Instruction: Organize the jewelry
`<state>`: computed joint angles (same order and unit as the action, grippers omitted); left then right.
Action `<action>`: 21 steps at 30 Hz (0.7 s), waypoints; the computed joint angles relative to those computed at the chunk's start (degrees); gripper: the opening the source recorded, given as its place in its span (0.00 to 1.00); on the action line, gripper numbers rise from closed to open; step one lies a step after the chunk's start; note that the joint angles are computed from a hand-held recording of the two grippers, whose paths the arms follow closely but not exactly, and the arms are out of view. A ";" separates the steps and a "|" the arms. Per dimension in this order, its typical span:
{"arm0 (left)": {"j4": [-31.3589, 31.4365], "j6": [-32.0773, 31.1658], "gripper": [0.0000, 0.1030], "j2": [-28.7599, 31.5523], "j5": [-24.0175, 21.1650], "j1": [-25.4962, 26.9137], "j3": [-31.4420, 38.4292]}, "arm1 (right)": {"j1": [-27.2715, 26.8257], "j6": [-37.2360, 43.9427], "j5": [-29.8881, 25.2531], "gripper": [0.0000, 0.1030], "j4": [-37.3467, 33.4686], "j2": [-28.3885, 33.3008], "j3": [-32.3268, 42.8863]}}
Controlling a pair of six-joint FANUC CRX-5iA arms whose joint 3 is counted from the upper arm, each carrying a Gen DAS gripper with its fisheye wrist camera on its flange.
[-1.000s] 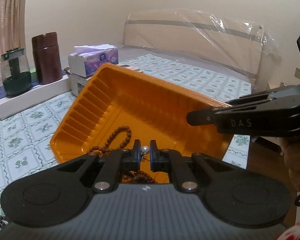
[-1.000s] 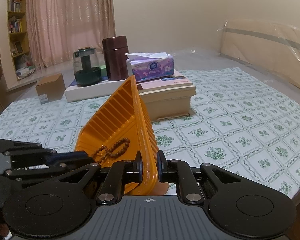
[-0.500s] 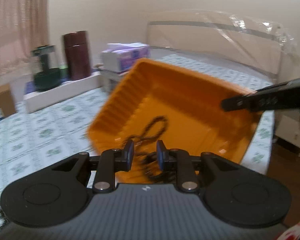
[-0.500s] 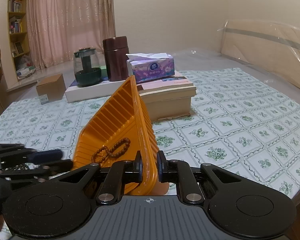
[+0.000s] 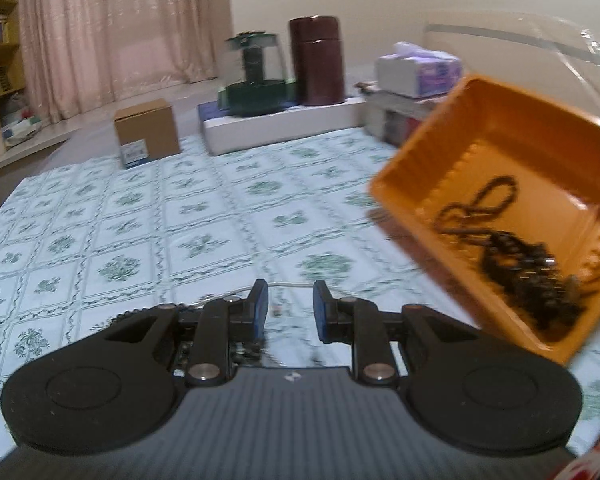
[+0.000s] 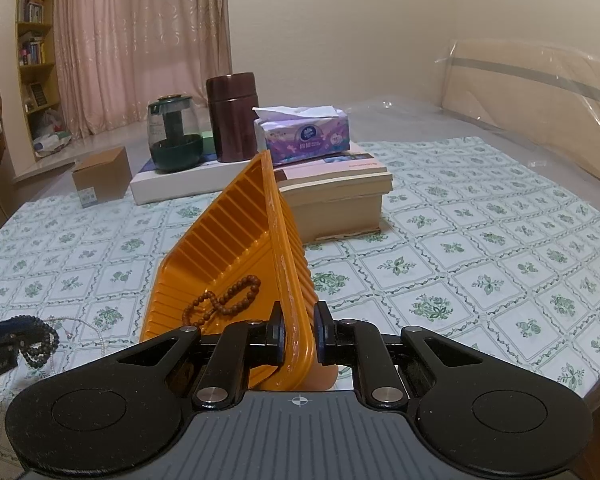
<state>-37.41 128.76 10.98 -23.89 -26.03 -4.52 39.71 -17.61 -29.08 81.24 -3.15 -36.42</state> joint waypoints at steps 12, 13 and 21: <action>1.95 -5.02 0.20 7.82 -2.15 1.13 5.86 | -0.10 1.29 -0.16 0.13 -0.88 0.17 0.27; 2.57 -5.74 0.20 8.30 -2.37 1.26 6.22 | -0.10 1.30 -0.17 0.13 -0.86 0.20 0.29; 4.00 -7.73 0.06 9.36 -2.62 1.51 6.78 | -0.20 1.35 -0.23 0.13 -0.92 0.34 0.34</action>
<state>-33.41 121.03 20.34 -26.51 -24.52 2.27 39.51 -16.26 -29.31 80.32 -2.81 -36.08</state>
